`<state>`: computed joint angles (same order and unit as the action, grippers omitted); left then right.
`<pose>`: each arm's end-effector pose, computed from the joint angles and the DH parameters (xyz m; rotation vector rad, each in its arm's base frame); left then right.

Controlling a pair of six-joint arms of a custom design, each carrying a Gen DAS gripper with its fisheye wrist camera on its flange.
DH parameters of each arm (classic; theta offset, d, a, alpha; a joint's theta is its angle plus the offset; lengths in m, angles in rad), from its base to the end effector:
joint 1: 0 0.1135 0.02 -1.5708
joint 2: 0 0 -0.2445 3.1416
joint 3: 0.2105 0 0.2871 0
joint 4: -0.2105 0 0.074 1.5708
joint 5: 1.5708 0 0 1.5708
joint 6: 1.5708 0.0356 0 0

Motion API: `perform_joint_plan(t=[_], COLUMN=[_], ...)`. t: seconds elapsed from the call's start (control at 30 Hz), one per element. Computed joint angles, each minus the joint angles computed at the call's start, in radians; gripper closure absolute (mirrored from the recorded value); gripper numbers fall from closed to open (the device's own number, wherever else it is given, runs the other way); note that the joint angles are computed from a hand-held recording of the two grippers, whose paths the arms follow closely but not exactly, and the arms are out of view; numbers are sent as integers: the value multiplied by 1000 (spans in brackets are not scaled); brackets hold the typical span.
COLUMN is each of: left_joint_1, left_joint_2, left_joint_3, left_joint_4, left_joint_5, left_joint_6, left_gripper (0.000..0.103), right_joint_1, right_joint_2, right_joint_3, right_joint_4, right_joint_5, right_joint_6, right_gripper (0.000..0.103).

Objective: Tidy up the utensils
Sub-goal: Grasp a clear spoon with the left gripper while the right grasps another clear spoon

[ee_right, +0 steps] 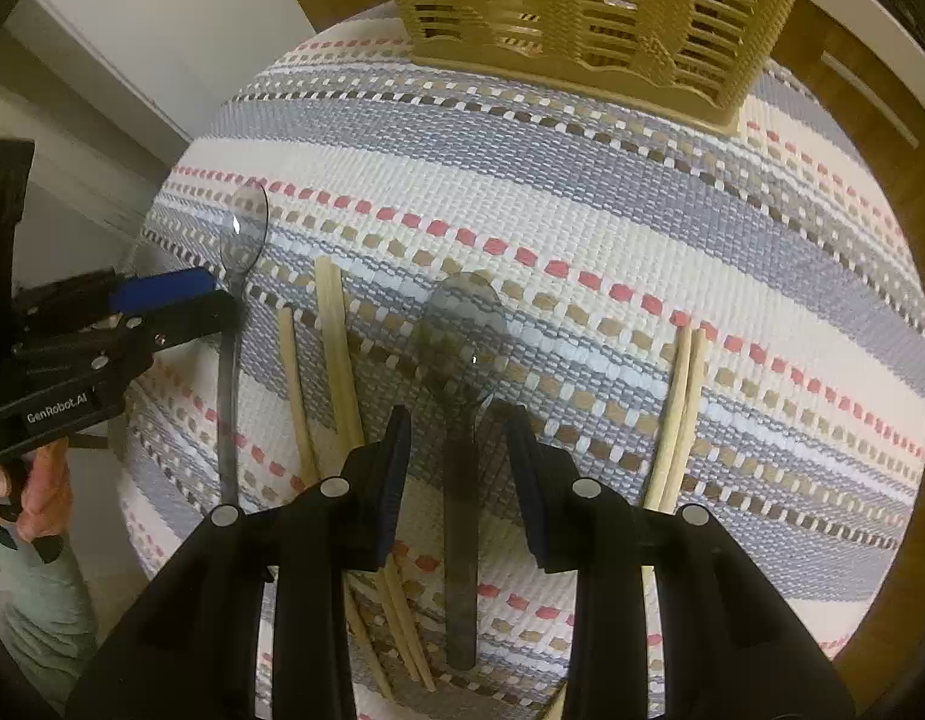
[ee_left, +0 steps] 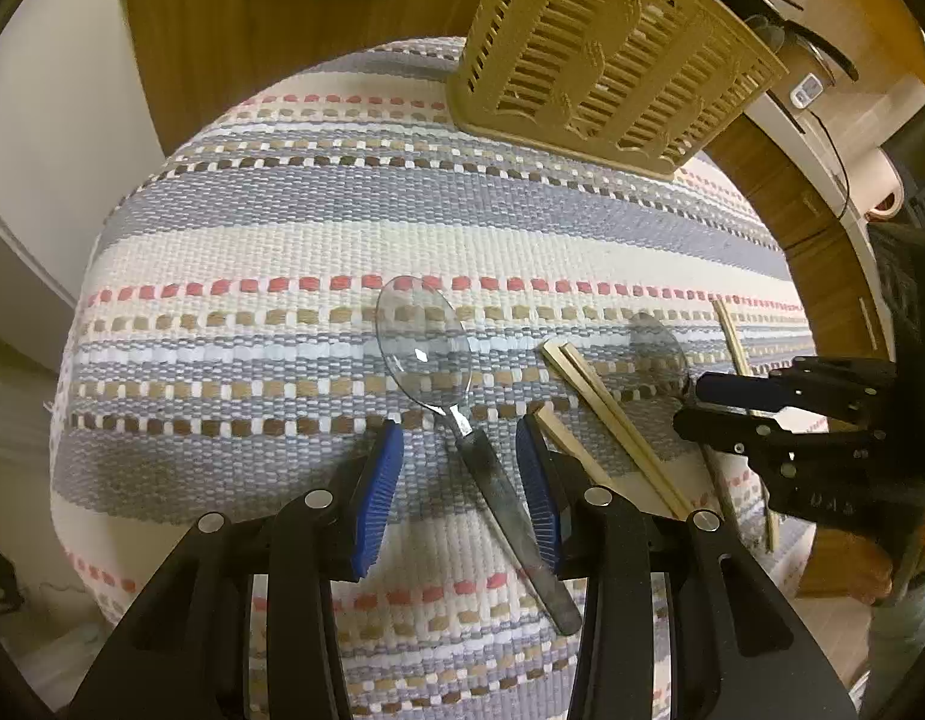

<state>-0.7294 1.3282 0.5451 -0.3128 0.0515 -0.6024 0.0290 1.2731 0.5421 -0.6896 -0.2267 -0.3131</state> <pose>0.1872 -0.1697 0.0979 0.1924 2.7548 -0.4688 0.2133 0.0142 0.0970 -0.5264 2.8991 0.3006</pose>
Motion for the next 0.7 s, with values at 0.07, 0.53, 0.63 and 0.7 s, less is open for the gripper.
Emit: perform_joint_plan(t=[0.07,0.53,0.63,0.7], left_joint_1=[-21,-158,-173,-180], left_joint_2=[25,166,192,204], left_joint_3=[20,165,194,208], left_joint_4=[-2,-124,-155,-173], left_joint_5=[-38,-256,-282,-294], left_joint_6=[-5,43,55,67], left_gripper=[66,74,75,76], right_joint_1=[24,179,200,183], right_joint_2=[-6,-75,-76,-123], right_joint_3=[-7,-87,-92,-107], right_joint_4=[16,105,113,80], right_joint_5=[23,170,183,177], right_joint_6=[9,68,77,50], right_gripper=[73,78,83,87])
